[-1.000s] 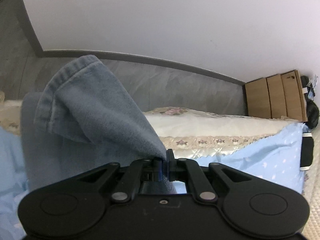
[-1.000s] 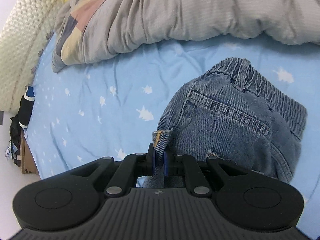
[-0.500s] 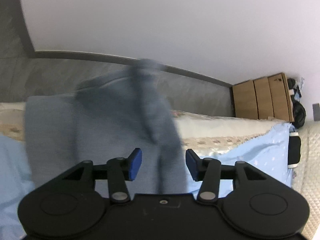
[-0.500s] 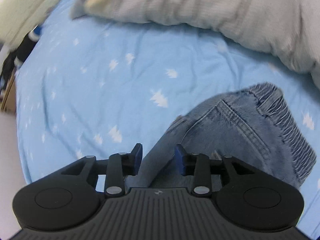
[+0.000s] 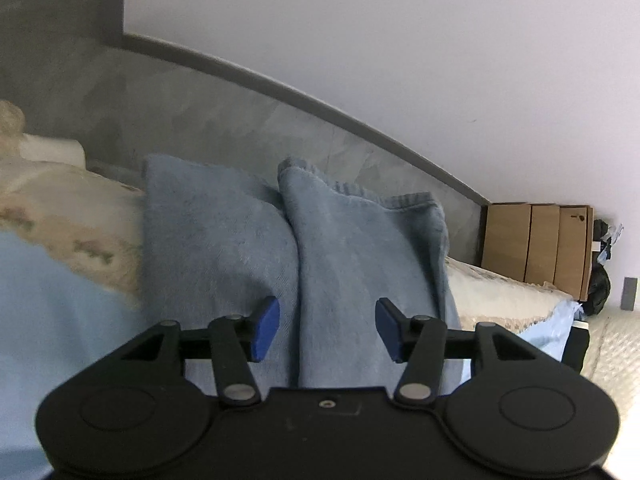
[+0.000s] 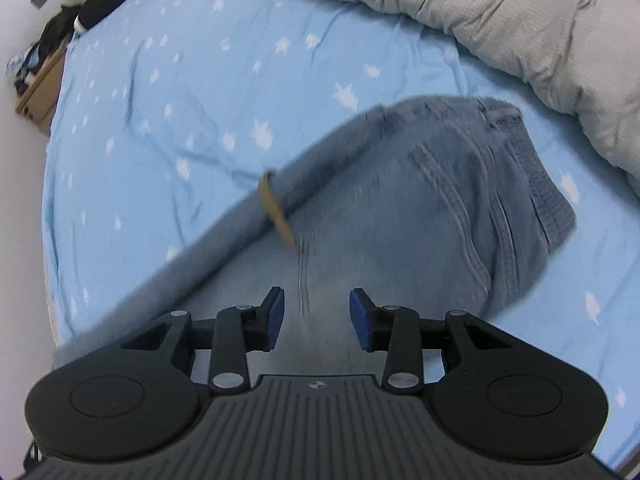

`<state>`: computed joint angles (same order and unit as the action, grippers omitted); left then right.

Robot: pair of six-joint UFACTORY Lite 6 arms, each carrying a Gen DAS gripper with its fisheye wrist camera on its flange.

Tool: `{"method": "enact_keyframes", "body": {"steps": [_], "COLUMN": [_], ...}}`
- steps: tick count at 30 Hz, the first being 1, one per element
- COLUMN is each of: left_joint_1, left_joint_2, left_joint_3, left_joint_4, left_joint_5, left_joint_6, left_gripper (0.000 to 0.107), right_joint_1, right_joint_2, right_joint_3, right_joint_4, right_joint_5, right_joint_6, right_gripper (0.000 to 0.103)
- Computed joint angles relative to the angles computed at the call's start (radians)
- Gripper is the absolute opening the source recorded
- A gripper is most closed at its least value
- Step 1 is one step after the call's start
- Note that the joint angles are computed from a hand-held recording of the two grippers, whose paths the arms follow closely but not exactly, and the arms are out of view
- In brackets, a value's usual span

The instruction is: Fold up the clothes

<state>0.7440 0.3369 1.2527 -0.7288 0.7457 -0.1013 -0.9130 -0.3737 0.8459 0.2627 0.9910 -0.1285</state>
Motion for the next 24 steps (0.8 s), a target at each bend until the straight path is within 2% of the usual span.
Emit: {"method": "enact_keyframes", "body": {"steps": [5, 6, 7, 9, 16, 22, 24], "left_joint_1": [-0.006, -0.006, -0.007, 0.005, 0.122, 0.233, 0.266], "left_joint_2": [0.125, 0.157, 0.178, 0.215, 0.135, 0.022, 0.007], "left_joint_3": [0.091, 0.120, 0.146, 0.185, 0.165, 0.136, 0.122], "left_joint_4": [-0.095, -0.098, -0.086, -0.104, -0.224, -0.260, -0.244], "left_joint_5": [-0.019, -0.017, -0.016, 0.012, 0.148, 0.294, 0.314], "left_joint_6": [0.151, 0.171, 0.175, 0.224, 0.404, 0.452, 0.442], "left_gripper": [0.049, 0.045, 0.039, 0.004, 0.002, 0.001, 0.001], "right_joint_1": [-0.010, -0.018, -0.020, -0.017, 0.068, 0.342, 0.422], "right_joint_2": [-0.162, -0.182, -0.202, -0.255, -0.443, -0.516, -0.532], "right_joint_3": [-0.038, -0.049, -0.063, -0.097, -0.189, -0.230, -0.242], "right_joint_4": [-0.057, -0.065, -0.079, -0.109, -0.135, -0.156, -0.165], "right_joint_5": [0.112, 0.120, 0.126, 0.145, 0.239, 0.240, 0.239], "right_joint_6": [0.003, -0.004, -0.006, 0.012, 0.133, 0.365, 0.429], "right_gripper": [0.039, 0.039, 0.039, 0.039, 0.039, 0.039, 0.040]}}
